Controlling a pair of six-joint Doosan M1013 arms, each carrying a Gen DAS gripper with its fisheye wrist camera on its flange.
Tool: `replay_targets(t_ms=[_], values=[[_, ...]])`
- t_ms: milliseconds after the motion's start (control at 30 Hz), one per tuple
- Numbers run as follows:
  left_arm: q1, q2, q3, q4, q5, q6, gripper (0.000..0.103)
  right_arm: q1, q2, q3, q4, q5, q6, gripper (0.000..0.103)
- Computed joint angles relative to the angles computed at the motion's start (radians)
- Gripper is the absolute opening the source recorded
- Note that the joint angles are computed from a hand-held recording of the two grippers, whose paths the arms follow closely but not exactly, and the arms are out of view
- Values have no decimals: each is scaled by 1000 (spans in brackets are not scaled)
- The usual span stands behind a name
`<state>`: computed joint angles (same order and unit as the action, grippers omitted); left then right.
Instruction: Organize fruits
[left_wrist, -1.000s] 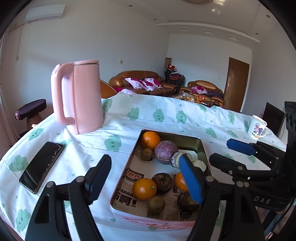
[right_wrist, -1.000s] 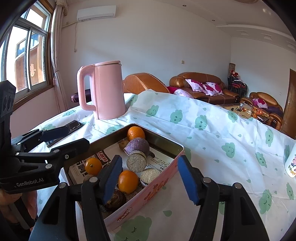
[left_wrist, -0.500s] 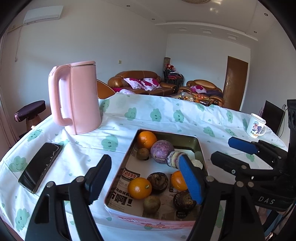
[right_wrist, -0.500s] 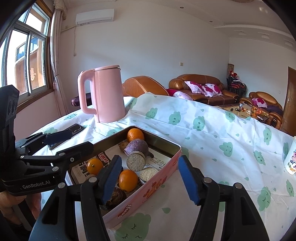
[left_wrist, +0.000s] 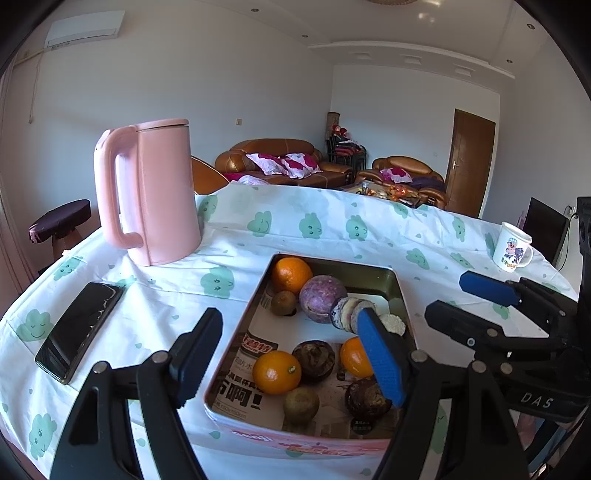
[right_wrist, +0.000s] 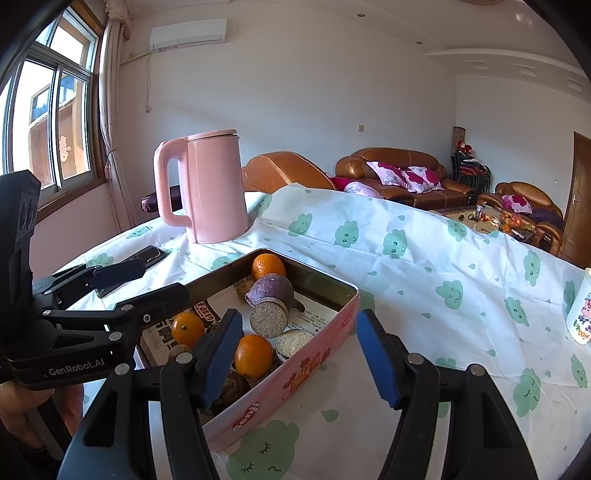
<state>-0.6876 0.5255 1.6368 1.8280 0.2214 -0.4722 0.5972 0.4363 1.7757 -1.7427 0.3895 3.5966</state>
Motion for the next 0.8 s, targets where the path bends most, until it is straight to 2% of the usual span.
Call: replay_targets(t_ms=[233,267,333,400,633,800], values=[[0,0,2,21,0,-15,78,0,-8,12,-38,11,45,67],[0,0,1,20,1,-12,79,0,-10,15,-44,13,52,67],[-4,-2,3,33,19,-26,92,0,-12,18,-49,17,60,67],[-8,-6,10,86,44,-79,97,1,-15,22,-59,22,71,67],[-14,-12,16,141,58,-123,100,2,-20,32,-87,36,101,70],[-20,-12,14,114,69,-97,103,0,-22,38,-98,41,118,70]])
